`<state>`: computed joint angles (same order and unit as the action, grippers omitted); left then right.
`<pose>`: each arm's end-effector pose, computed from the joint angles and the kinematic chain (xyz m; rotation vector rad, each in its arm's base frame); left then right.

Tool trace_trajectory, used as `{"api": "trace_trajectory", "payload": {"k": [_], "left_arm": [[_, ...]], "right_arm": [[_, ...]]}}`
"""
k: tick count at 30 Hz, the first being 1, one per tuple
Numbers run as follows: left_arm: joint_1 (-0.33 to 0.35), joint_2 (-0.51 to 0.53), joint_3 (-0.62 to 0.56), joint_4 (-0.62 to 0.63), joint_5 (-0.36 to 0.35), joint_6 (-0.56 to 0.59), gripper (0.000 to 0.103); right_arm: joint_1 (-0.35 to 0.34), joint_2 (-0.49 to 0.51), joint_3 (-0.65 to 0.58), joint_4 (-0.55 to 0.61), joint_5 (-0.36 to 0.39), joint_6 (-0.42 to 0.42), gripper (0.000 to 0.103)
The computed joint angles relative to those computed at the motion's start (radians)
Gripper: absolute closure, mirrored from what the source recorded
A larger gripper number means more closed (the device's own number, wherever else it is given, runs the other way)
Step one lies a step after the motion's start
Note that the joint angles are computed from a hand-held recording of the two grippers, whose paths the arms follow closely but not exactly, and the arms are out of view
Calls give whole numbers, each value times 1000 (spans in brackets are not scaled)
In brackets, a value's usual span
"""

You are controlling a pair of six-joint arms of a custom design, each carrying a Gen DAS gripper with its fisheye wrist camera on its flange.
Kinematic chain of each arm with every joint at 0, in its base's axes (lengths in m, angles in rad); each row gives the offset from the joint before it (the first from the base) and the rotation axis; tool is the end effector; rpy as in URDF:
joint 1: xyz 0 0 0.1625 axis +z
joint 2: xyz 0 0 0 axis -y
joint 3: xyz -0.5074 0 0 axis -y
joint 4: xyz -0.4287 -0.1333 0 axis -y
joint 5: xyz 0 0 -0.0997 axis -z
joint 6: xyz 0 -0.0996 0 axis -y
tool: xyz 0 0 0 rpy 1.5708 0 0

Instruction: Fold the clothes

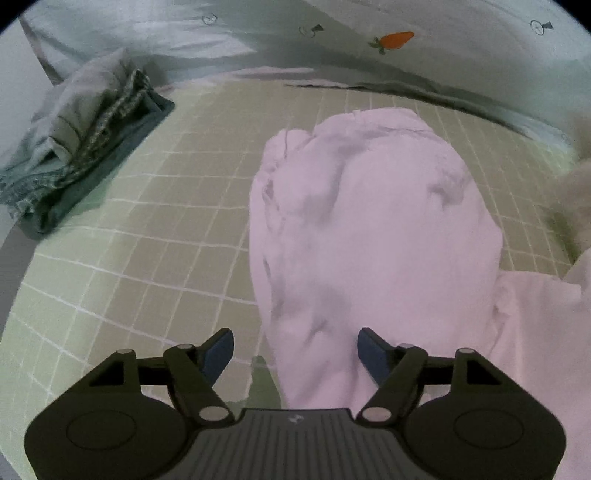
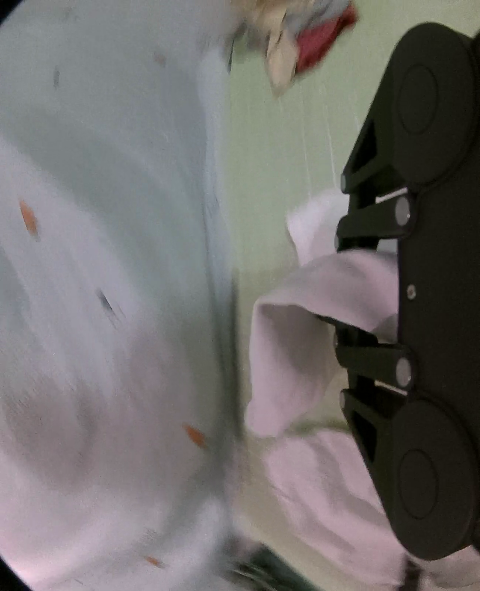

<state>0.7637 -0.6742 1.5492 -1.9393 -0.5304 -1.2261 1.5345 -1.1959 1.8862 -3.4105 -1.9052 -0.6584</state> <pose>-0.3785 -0.6659 0.0578 -0.1315 2.1070 -0.7327 0.0772 -0.6462 0.4142 0.4408 -2.1503 1.2034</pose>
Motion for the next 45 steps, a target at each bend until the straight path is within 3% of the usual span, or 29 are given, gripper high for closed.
{"api": "trace_trajectory", "payload": {"k": [3, 5, 11, 13, 15, 18, 19, 20, 22, 24, 26, 29, 32, 36, 38, 42, 43, 45], "left_arm": [[-10, -19, 26, -16, 3, -47, 28], [-15, -30, 48, -67, 4, -52, 28], [-28, -45, 83, -169, 36, -49, 29], [-22, -50, 88, -192, 36, -44, 29], [-17, -55, 96, -233, 30, -22, 29], [-12, -62, 110, -304, 17, 23, 29], [-10, -64, 115, -327, 12, 37, 30], [-9, -65, 118, -353, 6, 57, 32], [-9, -60, 121, -408, -12, 117, 40], [-9, -54, 123, -451, -34, 170, 68], [-12, -47, 121, -452, -41, 180, 88], [-19, -43, 134, -473, -48, 197, 100], [-35, -46, 155, -487, -21, 180, 102], [-56, -57, 178, -464, 6, 118, 103], [-67, -64, 178, -393, 21, 60, 103], [-98, -83, 193, -258, 36, -73, 103], [-105, -88, 197, -228, 31, -99, 103], [-122, -98, 208, -165, 20, -143, 103]], "right_arm": [[-30, -55, 34, -105, -59, 9, 87], [-59, -87, 61, -120, -137, 8, 87], [-95, -129, 137, 23, -356, 167, 83], [-91, -130, 146, 53, -395, 239, 80], [-90, -134, 155, 60, -407, 302, 71], [-68, -119, 149, -3, -406, 253, 43], [-61, -110, 149, -30, -407, 241, 30], [-54, -102, 149, -58, -408, 228, 25], [-44, -92, 140, -60, -420, 231, 17], [-40, -88, 137, -47, -439, 250, 16], [-41, -91, 140, -30, -455, 276, 16], [-54, -105, 141, 14, -450, 325, 15], [-64, -129, 159, 51, -429, 365, 14], [-85, -166, 184, 88, -368, 396, 19], [-100, -192, 197, 124, -308, 408, 38], [-115, -218, 217, 127, -285, 383, 62], [-121, -227, 223, 127, -276, 380, 74], [-141, -248, 236, 130, -256, 382, 80]]}}
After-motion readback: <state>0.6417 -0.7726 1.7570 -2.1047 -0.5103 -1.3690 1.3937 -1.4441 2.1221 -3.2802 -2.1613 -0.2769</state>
